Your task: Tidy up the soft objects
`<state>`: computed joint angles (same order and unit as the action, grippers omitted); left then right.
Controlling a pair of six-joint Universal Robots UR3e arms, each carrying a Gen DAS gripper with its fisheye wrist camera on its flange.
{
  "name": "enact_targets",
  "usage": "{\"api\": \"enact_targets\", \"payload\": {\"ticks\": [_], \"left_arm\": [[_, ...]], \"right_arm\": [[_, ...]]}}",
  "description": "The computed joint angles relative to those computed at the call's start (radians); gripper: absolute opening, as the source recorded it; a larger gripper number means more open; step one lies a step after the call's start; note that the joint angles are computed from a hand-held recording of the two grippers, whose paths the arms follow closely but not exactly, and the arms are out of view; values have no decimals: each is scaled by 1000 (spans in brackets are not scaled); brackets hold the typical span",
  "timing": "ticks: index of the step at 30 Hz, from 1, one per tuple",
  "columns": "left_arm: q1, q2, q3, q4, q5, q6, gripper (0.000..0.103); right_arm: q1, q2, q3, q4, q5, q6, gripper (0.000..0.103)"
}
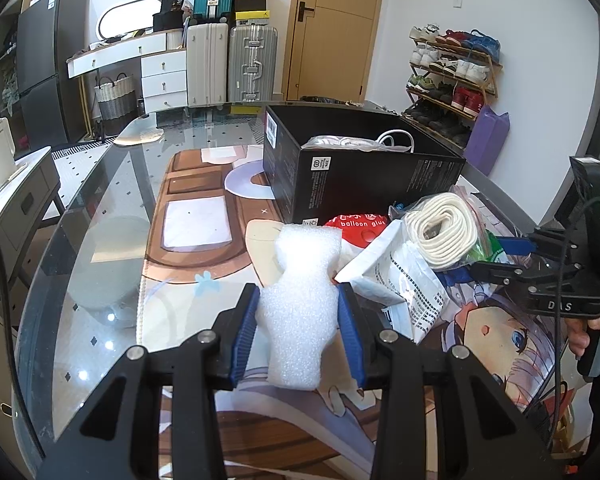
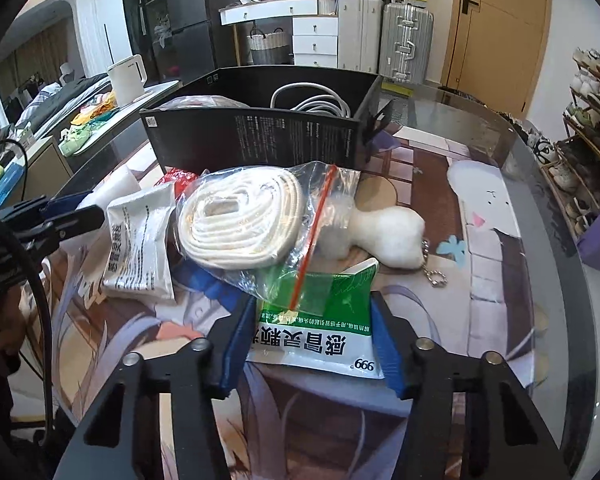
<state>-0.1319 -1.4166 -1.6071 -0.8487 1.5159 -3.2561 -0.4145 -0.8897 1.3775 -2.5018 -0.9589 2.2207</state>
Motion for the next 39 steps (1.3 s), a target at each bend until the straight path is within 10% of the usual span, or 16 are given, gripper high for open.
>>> {"api": "enact_targets", "payload": {"ticks": [39], "left_arm": [[-41,-87,237,-15,59,-1,38]], "right_arm": [[-185,-195,126,79,327,-73,50]]}}
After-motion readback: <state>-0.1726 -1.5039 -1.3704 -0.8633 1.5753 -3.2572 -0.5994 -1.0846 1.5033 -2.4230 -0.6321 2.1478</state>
